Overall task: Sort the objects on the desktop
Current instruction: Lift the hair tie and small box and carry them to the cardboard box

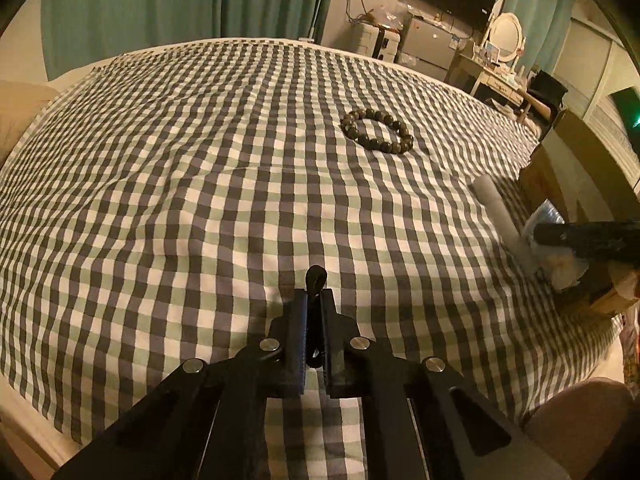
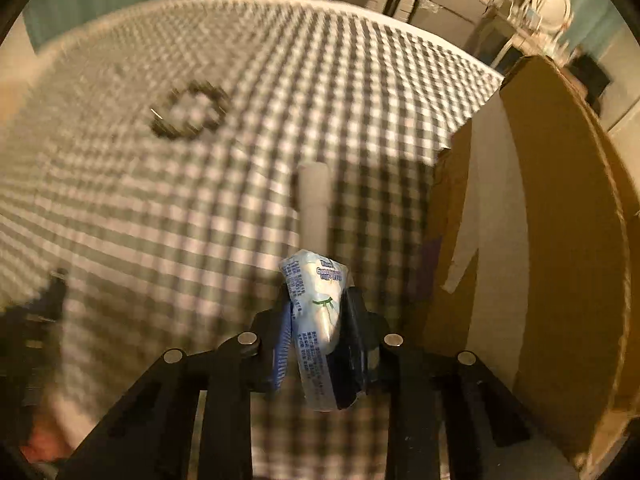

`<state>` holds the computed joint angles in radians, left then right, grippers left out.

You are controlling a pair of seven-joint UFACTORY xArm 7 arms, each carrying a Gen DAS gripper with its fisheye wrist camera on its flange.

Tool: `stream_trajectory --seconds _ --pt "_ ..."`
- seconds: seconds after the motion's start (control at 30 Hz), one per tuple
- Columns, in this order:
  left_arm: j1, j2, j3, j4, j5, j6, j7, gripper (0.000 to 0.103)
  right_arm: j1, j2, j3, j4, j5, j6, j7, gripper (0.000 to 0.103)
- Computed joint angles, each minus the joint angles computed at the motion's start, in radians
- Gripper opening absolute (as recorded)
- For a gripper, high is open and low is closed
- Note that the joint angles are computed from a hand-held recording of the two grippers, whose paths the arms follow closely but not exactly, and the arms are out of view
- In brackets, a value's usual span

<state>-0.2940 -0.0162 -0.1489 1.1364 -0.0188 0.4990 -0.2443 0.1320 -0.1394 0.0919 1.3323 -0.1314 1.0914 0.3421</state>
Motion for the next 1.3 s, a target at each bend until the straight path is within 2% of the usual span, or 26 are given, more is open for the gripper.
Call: stream_trajectory --seconds 0.07,0.17,0.27,0.33,0.47,0.57,0.73,0.87,1.0,1.17,1.3 --pt "0.001 -0.014 0.002 -0.013 -0.014 -0.016 0.007 0.006 0.008 -0.023 -0.011 -0.010 0.088 -0.041 -0.016 0.023" --pt "-0.001 -0.043 0.007 -0.035 -0.086 -0.033 0.062 0.005 0.013 -0.062 -0.012 -0.021 0.128 -0.057 -0.038 0.023" --pt "-0.002 -0.074 0.010 -0.053 -0.112 -0.036 0.092 0.005 0.013 -0.102 -0.019 -0.042 0.169 -0.077 -0.057 0.023" --pt "-0.014 -0.105 0.024 -0.069 -0.193 -0.040 0.167 0.005 0.011 -0.131 -0.021 -0.057 0.184 -0.087 -0.062 0.023" --pt "-0.067 -0.177 0.082 -0.085 -0.457 -0.014 0.428 0.005 0.006 -0.218 -0.015 -0.101 0.179 -0.091 -0.067 0.023" --pt "-0.071 -0.221 0.089 -0.087 -0.493 0.032 0.500 0.005 -0.001 -0.279 -0.020 -0.123 0.180 -0.101 -0.072 0.023" --pt "-0.061 -0.249 0.060 -0.052 -0.440 0.067 0.463 0.005 -0.026 -0.360 -0.034 -0.131 0.172 -0.096 -0.086 0.023" --pt "-0.087 -0.218 0.037 0.054 -0.428 0.094 0.460 0.005 -0.060 -0.395 -0.053 -0.124 0.162 -0.098 -0.088 0.023" --pt "-0.123 -0.123 -0.011 0.237 -0.413 0.126 0.456 0.005 -0.092 -0.420 -0.072 -0.119 0.153 -0.115 -0.095 0.023" --pt "-0.178 0.047 -0.086 0.508 -0.366 0.180 0.423 0.005 -0.138 -0.434 -0.114 -0.091 0.140 -0.113 -0.122 0.023" --pt "-0.251 0.235 -0.125 0.765 -0.266 0.251 0.333 0.005 -0.175 -0.409 -0.135 -0.056 0.123 -0.114 -0.147 0.023"
